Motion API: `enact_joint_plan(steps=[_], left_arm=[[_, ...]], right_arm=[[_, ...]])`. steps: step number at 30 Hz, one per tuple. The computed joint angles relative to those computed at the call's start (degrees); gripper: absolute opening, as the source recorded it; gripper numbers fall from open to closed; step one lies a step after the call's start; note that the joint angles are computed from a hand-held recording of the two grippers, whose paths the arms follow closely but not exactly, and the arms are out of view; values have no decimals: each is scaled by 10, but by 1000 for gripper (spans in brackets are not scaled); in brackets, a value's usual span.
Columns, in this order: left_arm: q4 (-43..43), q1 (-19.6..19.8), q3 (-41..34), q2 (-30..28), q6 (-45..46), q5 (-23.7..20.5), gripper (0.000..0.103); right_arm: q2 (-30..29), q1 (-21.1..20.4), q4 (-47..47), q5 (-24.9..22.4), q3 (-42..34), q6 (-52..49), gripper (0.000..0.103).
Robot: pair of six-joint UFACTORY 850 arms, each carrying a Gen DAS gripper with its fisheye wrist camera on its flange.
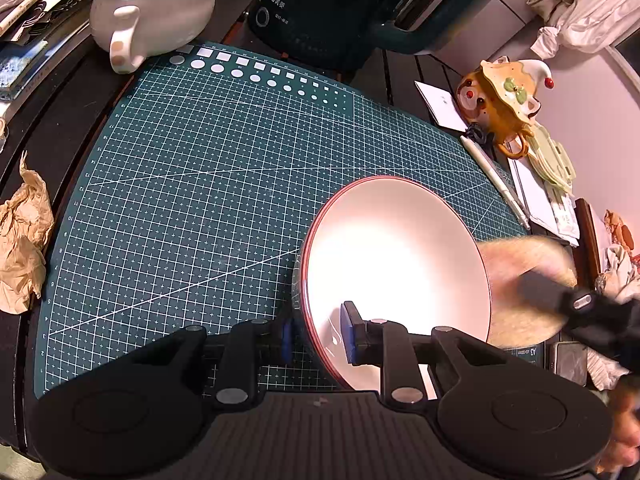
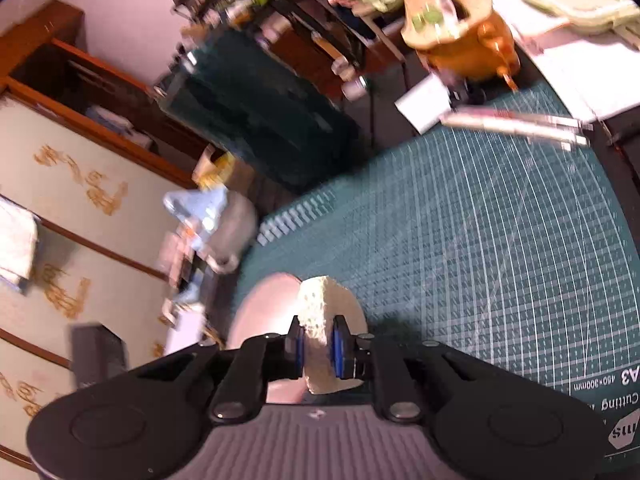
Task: Clean bowl
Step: 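Hold the bowl tilted with the left tool while the right tool rubs the sponge on its outside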
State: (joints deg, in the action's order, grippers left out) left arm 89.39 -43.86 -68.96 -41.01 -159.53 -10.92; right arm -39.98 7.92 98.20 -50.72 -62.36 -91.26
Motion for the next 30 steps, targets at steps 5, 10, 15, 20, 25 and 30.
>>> enact_joint_plan(steps=[5,10,15,20,25,30], left_arm=[[3,1,0,0,-3,1,23],[1,1,-2,-1,0,1,23],[11,1,0,-1,-9,1,23],[-5,1,-2,-1,5,1,23],[-30,2,-5,-3,35,1,23],[-13,3,-4,-2,17,2,23]], right_arm=[[-8,5,-6,9,-6,-1,13],[-3,6,-13,13,-4,5,13],[-4,4,-2,6,-3,-4,13],[-5,9,-18,17,-7,11,13],[3,-3,9,-15,2,-14,13],[-6,7,-17,16,-8,8,13]])
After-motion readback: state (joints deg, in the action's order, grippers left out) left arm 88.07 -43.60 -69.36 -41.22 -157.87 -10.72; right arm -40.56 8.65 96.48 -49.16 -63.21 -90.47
